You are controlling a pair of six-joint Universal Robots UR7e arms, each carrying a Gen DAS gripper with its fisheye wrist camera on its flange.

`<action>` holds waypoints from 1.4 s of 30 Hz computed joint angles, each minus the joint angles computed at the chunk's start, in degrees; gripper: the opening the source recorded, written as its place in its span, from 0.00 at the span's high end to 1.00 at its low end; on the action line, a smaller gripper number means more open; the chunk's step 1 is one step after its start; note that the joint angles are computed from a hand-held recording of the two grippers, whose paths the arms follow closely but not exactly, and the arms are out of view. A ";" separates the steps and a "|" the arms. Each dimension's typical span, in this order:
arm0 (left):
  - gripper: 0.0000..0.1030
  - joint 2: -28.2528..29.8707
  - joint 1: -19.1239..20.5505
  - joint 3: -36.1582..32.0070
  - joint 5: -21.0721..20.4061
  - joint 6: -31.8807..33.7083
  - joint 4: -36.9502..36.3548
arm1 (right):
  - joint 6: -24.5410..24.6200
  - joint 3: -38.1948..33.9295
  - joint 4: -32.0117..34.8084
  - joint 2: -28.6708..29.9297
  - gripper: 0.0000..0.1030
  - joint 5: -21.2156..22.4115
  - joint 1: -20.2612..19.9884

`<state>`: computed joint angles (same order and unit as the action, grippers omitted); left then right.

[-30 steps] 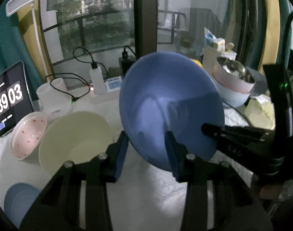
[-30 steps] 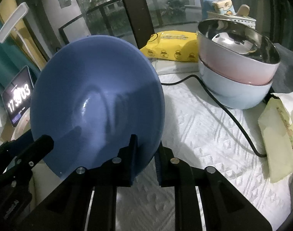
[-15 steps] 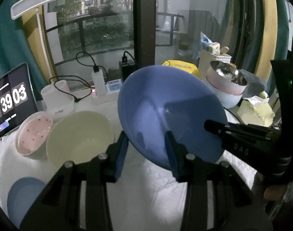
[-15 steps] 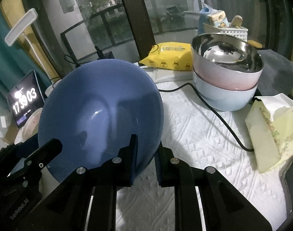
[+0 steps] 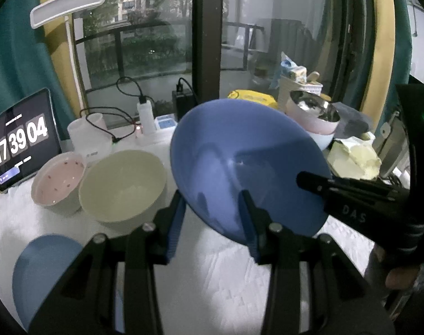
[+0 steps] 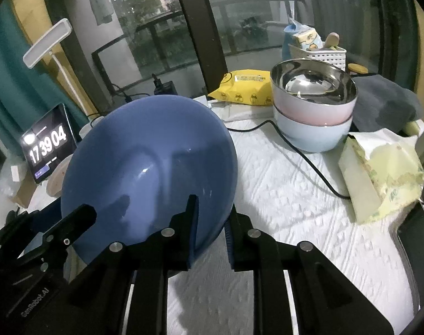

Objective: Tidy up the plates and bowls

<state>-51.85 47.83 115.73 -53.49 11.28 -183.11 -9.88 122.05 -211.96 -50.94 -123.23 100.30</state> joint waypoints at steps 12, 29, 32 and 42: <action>0.61 -4.66 -1.60 6.10 -0.44 -1.31 -1.79 | 1.72 4.16 -3.76 -0.28 0.82 -2.07 2.88; 0.61 -8.28 -3.07 11.12 -0.57 -3.25 -1.46 | 5.27 7.65 -3.89 -0.48 0.78 -4.24 4.83; 0.61 -8.78 -3.02 11.84 -0.64 -3.85 -1.10 | 5.61 8.06 -3.91 -0.33 0.78 -4.44 4.95; 0.61 -10.07 -2.50 12.54 -1.00 -6.52 2.92 | 7.96 8.13 -2.44 0.62 0.75 -5.24 5.27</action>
<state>-61.92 45.33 128.27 -54.49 4.76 -180.19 -1.93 130.18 -214.40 -50.32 -128.47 105.57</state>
